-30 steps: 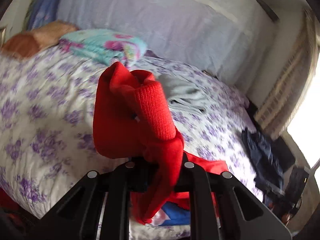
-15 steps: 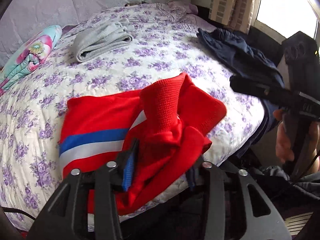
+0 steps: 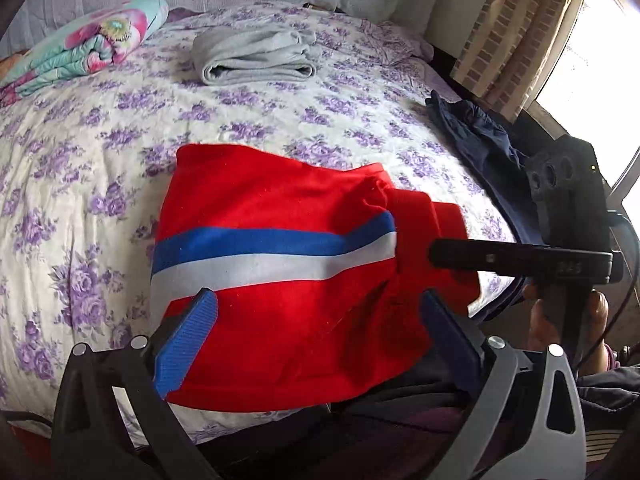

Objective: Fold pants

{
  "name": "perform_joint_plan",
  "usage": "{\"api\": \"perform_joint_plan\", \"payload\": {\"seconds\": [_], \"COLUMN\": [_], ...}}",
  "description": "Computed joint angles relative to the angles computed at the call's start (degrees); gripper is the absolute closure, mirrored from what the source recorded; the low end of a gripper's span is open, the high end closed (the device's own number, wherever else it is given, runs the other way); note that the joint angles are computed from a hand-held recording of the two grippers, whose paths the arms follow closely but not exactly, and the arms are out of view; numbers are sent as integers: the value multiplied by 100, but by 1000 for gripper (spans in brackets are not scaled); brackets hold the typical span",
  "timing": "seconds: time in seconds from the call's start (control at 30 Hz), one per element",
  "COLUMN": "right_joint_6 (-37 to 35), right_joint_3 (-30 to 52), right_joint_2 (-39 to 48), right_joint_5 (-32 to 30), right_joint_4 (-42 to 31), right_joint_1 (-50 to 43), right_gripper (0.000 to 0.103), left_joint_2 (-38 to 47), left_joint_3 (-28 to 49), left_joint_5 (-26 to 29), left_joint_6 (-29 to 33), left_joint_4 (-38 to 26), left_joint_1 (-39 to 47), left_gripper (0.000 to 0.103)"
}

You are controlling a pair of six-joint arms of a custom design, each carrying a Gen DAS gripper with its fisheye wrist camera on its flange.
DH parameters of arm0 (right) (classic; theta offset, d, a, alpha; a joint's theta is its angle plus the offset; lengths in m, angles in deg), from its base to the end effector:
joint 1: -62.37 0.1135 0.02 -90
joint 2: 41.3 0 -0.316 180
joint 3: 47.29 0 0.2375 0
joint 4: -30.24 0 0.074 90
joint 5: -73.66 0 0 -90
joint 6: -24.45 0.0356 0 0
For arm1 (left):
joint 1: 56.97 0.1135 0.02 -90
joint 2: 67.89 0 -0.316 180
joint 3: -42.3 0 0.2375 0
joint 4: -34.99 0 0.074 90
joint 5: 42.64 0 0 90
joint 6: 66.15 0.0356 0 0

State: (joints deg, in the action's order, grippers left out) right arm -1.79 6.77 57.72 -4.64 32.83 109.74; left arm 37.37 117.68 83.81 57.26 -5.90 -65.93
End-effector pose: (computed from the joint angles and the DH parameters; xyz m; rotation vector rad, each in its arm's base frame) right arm 0.2207 0.2291 0.1844 0.4516 2.3708 0.7380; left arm 0.3354 -0.0743 0.2031 1.0705 2.3624 -0.7404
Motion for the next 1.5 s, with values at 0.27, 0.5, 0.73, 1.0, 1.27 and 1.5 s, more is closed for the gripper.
{"api": "perform_joint_plan", "payload": {"seconds": [0.27, 0.5, 0.73, 1.0, 1.27, 1.5], "right_joint_6": [-1462, 16, -1325, -628, -83, 28], "right_joint_3": [1553, 265, 934, 682, -316, -1185], "right_joint_2": [-425, -340, -710, 47, -991, 372], "right_joint_5": [882, 28, 1026, -281, 668, -513], "right_joint_4": [-2199, -1504, -1443, -760, -802, 2229], "right_joint_1": [148, -527, 44, -599, -113, -616], "right_gripper": [87, 43, 43, 44, 3, 3], "left_joint_2": [-98, 198, -173, 663, 1477, 2411], "left_joint_3": [-103, 43, 264, 234, 2258, 2829], "left_joint_5": [199, 50, 349, -576, 700, 906], "left_joint_6": [32, 50, 53, -335, 73, -18], "left_joint_4": [155, 144, 153, 885, -1618, -2002], "left_joint_1": [-45, -111, 139, -278, 901, 641], "left_gripper": [5, 5, 5, 4, 5, 5]}}
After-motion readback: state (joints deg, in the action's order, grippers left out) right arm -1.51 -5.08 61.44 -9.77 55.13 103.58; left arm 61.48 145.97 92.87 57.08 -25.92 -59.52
